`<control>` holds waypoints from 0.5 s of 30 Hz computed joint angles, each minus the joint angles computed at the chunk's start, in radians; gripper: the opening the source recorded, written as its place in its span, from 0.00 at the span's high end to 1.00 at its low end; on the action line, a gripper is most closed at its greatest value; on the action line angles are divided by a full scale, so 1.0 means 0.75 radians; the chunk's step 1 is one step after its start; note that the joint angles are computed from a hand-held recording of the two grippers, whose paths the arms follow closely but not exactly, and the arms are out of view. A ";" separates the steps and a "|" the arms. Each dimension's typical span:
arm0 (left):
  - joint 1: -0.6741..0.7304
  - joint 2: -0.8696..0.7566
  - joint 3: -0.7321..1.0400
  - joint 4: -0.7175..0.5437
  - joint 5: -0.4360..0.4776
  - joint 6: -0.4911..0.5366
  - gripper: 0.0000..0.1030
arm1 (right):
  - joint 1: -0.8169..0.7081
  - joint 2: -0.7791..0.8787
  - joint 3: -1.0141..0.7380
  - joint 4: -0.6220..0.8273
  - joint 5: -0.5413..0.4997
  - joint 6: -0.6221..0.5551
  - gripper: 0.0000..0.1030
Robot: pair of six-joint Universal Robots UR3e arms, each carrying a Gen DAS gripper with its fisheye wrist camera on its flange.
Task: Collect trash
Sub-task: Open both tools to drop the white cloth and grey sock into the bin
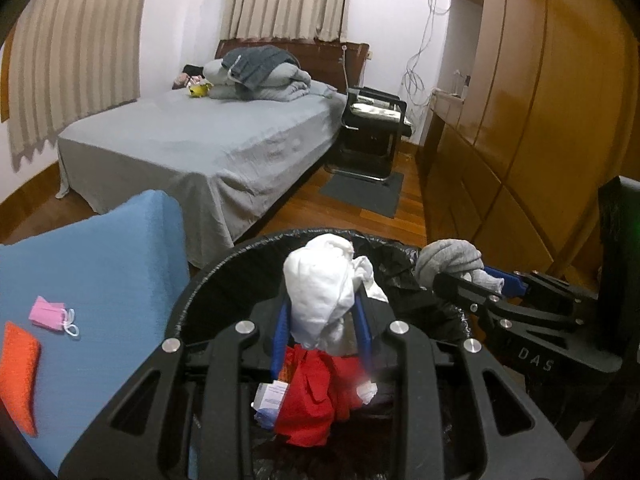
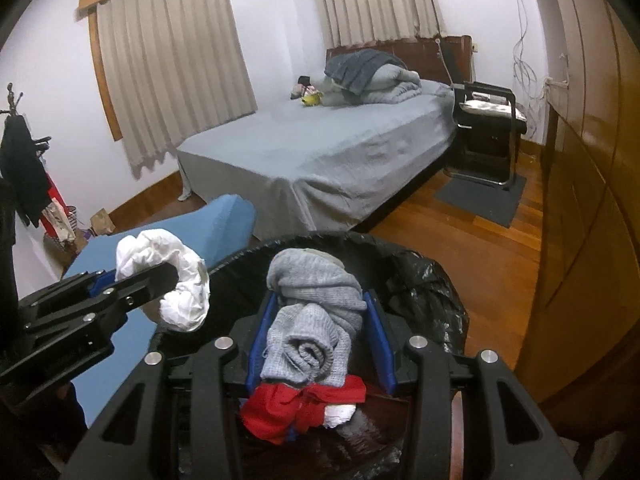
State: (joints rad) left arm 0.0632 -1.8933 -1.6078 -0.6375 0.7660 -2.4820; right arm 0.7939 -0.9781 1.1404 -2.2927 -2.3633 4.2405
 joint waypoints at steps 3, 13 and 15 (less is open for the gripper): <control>-0.032 -0.058 0.054 -0.002 0.018 -0.017 0.64 | -0.021 -0.004 0.041 -0.029 0.024 -0.012 0.56; -0.055 -0.152 0.146 -0.031 0.063 -0.029 0.42 | -0.046 -0.021 0.101 -0.062 0.032 -0.003 0.37; -0.049 -0.159 0.152 -0.020 0.070 -0.043 0.39 | -0.039 -0.027 0.112 -0.059 0.018 0.010 0.30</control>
